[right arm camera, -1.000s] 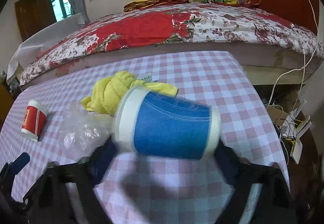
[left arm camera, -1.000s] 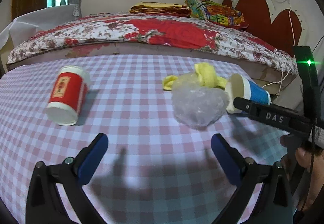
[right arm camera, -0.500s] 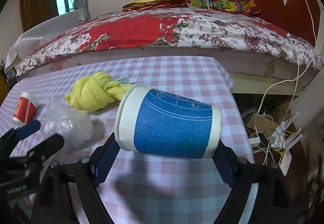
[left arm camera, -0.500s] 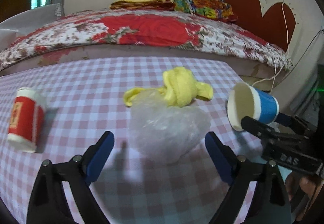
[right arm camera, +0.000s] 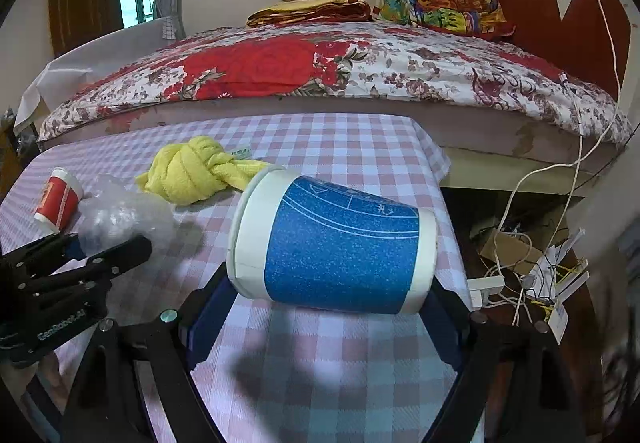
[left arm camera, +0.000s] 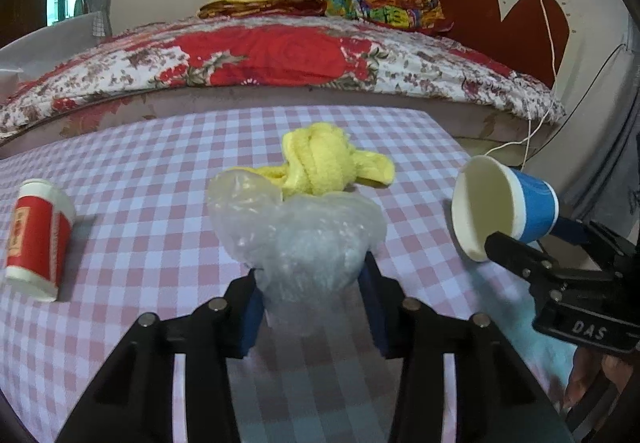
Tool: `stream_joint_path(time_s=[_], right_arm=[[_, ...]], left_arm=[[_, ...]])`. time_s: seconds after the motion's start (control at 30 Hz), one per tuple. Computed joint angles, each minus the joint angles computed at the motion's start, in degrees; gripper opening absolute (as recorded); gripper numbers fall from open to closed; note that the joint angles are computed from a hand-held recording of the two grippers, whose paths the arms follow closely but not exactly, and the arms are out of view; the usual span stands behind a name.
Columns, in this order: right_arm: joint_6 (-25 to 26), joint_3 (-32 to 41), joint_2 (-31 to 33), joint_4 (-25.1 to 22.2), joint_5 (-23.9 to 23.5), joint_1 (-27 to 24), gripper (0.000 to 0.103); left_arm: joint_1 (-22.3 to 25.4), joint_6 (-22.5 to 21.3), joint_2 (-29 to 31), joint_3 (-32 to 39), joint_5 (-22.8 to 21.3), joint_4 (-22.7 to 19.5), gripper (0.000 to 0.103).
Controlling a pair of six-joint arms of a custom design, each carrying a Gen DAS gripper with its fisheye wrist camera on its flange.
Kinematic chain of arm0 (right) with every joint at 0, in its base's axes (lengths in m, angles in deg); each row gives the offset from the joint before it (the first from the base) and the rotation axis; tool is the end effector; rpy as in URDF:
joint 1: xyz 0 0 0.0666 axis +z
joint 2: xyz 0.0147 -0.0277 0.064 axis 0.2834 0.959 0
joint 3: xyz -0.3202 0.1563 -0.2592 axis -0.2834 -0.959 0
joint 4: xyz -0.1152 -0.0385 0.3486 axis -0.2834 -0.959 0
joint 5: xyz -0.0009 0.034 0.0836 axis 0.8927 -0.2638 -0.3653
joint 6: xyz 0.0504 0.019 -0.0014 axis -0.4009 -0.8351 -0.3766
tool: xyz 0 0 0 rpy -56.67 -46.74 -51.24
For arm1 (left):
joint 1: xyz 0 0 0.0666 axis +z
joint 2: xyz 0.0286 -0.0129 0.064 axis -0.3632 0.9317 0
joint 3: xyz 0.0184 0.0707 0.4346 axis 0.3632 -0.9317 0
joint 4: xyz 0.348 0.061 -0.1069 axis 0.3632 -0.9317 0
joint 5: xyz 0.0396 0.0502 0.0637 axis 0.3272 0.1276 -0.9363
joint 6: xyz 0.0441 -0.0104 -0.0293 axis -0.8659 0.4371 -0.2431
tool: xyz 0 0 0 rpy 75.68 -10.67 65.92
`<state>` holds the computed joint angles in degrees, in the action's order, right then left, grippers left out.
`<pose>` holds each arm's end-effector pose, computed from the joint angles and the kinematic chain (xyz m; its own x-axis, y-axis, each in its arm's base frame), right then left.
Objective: Collect trash
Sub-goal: 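Grasp the blue paper cup with the right gripper while the left gripper grasps the clear plastic bag, then carry the blue cup and clear bag with both grippers over the black bin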
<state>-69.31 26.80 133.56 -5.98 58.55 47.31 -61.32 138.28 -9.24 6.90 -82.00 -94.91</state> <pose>0.4417 0.2687 0.4824 -0.5362 -0.4357 -0.7229 -0.6465 0.7627 0.0198 0.3278 -0.2486 0.4725 -0.6232 -0.3160 -0.7154 -0.3416 0.9328 -0.1144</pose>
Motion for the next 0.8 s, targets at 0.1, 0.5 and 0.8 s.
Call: stream_joint_path(time_s=[0.1, 0.5, 0.8], right_arm=[[0.29, -1.15, -1.42, 0.01, -0.26, -0.39, 0.088], [2.8, -7.38, -10.27, -0.45, -0.51, -2.07, 0.088], [4.02, -11.69, -17.89, -2.13, -1.6, -5.85, 0.088]], left_arm=[[-1.77, 1.64, -0.39, 0.51, -1.53, -1.6, 0.045], [-10.65, 7.49, -0.21, 4.68, -7.54, -8.67, 0.045], [-16.35, 10.22, 2.38, 8.76, -9.3, -11.67, 0.045]])
